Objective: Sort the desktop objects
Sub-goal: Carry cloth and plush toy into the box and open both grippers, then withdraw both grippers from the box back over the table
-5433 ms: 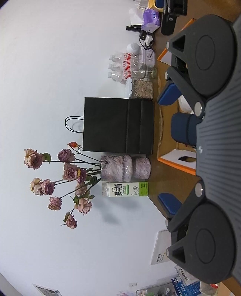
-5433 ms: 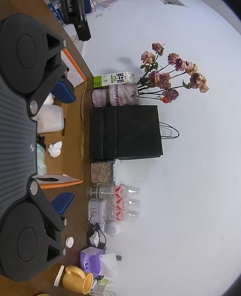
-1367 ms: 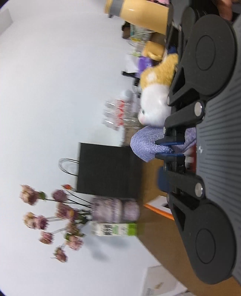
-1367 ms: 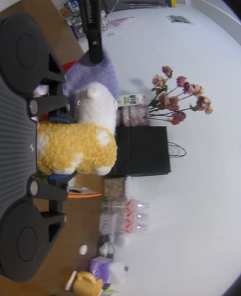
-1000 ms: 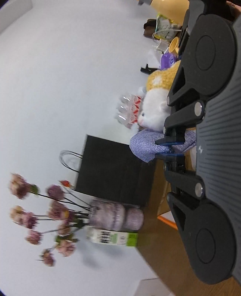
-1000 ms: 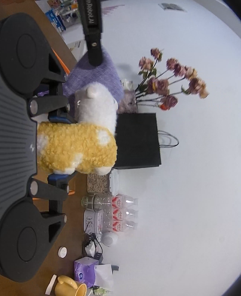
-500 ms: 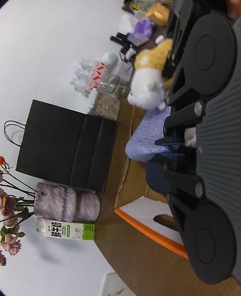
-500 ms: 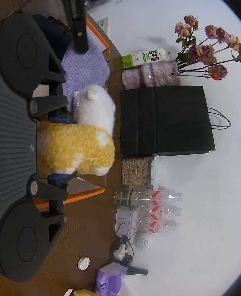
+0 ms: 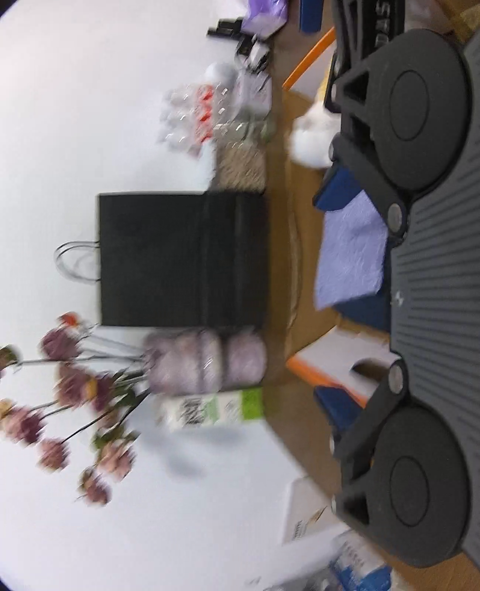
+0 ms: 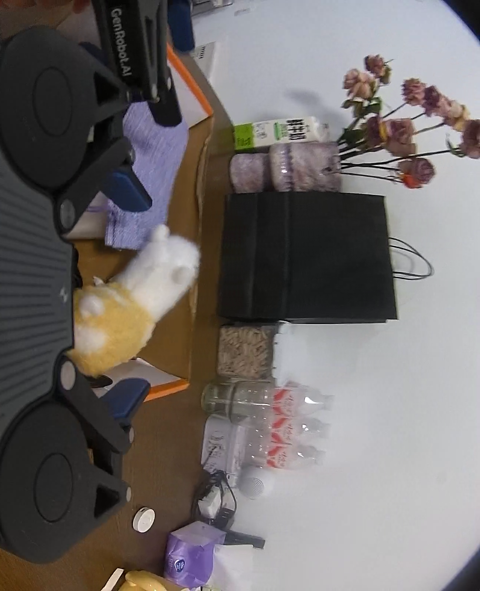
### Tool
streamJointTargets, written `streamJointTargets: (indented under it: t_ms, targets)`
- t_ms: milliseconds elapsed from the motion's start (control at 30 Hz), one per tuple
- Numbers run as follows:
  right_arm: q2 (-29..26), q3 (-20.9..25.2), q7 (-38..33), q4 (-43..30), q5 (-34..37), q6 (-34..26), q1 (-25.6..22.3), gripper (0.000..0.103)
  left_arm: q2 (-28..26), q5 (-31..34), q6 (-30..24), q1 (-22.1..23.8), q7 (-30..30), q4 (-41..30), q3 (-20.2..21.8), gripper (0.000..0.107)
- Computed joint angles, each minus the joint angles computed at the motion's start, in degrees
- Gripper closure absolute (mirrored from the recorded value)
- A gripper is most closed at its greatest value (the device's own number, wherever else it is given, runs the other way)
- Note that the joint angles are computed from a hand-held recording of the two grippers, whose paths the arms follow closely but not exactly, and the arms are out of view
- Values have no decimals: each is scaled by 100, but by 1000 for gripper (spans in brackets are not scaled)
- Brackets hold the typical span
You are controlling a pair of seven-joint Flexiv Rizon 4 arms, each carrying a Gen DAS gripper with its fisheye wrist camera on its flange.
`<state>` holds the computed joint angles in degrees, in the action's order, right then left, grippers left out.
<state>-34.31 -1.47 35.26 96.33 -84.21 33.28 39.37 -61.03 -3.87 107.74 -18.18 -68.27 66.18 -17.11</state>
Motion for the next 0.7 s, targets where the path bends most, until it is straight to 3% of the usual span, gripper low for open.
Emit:
streamJointTargets:
  t_ms: [133,367,533,700]
  targets:
    - [83,12,99,77,-109,-121,52,0,21,198,55,226,-63,98,-342,4]
    - [169,78,203,168,-319,-309,98,0,65,325,193,268,-126,207,-353,4]
    - [284,148,404,340,-497,-528,167,0,65,786,543,625,-334,453,-761,4]
    - [434,308,484,527,-548,-926,315,0,379,957,821,750,-675,1012,-576,4]
